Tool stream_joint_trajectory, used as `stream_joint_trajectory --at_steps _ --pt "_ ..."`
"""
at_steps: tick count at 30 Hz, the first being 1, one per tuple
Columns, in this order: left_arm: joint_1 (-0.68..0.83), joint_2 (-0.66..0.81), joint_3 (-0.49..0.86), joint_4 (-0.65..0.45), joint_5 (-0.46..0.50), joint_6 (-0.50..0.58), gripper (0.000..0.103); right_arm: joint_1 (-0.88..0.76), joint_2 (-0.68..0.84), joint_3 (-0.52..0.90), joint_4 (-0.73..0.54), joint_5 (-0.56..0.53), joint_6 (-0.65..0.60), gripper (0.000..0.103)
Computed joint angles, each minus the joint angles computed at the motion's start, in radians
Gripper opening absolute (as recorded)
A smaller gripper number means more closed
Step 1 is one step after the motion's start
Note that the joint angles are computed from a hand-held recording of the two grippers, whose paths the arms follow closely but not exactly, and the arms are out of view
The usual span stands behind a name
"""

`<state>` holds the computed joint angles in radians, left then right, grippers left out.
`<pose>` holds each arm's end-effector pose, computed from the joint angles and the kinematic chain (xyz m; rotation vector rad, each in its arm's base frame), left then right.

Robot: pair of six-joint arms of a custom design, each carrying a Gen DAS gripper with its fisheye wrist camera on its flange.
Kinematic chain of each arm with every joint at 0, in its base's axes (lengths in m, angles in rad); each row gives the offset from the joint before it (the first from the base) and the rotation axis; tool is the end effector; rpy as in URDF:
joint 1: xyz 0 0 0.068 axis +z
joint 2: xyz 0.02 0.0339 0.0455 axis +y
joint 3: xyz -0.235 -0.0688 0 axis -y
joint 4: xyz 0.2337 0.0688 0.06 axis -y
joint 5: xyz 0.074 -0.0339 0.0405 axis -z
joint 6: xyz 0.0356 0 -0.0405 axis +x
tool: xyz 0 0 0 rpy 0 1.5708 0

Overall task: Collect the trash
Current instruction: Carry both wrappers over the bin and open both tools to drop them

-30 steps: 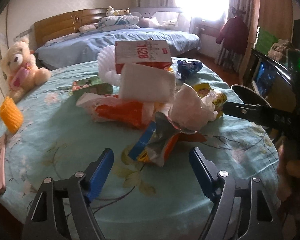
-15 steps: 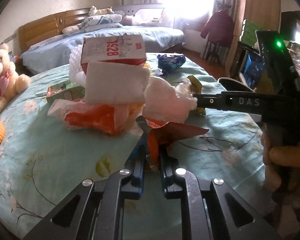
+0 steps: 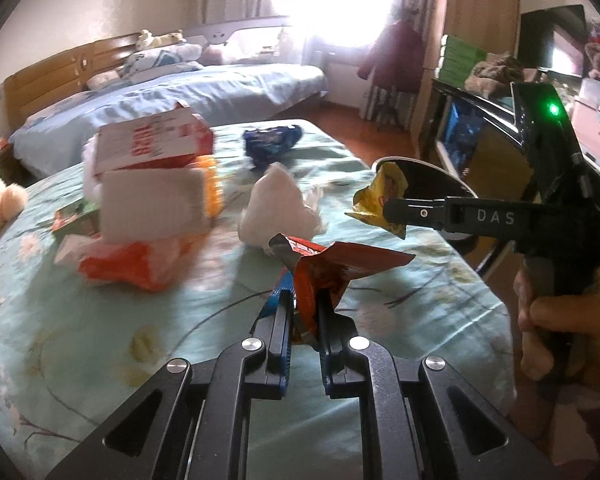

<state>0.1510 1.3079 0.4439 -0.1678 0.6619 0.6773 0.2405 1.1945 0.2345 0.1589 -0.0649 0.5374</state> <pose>0.2096 0.0098 0.1141 0.8280 2.2147 -0.4787 0.1869 0.0482 0.0964 0.3259 2.3942 0.4437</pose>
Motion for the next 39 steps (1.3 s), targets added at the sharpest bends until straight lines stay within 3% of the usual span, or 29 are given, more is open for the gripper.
stream_joint_trajectory --at_steps 11,18,26,39 --pt "-0.232 -0.013 0.005 0.08 -0.108 -0.171 0.01 -0.273 -0.38 -0.098 -0.287 -0.103 -0.129 0.038" --pt "-0.407 0.046 0.041 0.167 -0.205 -0.281 0.01 -0.495 -0.437 -0.09 -0.377 -0.195 -0.26 0.038" --pt "-0.579 0.176 0.156 0.232 -0.315 -0.388 0.01 -0.684 -0.326 -0.048 -0.346 -0.269 -0.394 0.038" --pt "-0.747 0.522 0.477 0.221 -0.421 -0.475 0.01 -0.815 0.062 0.067 -0.159 -0.291 -0.498 0.039"
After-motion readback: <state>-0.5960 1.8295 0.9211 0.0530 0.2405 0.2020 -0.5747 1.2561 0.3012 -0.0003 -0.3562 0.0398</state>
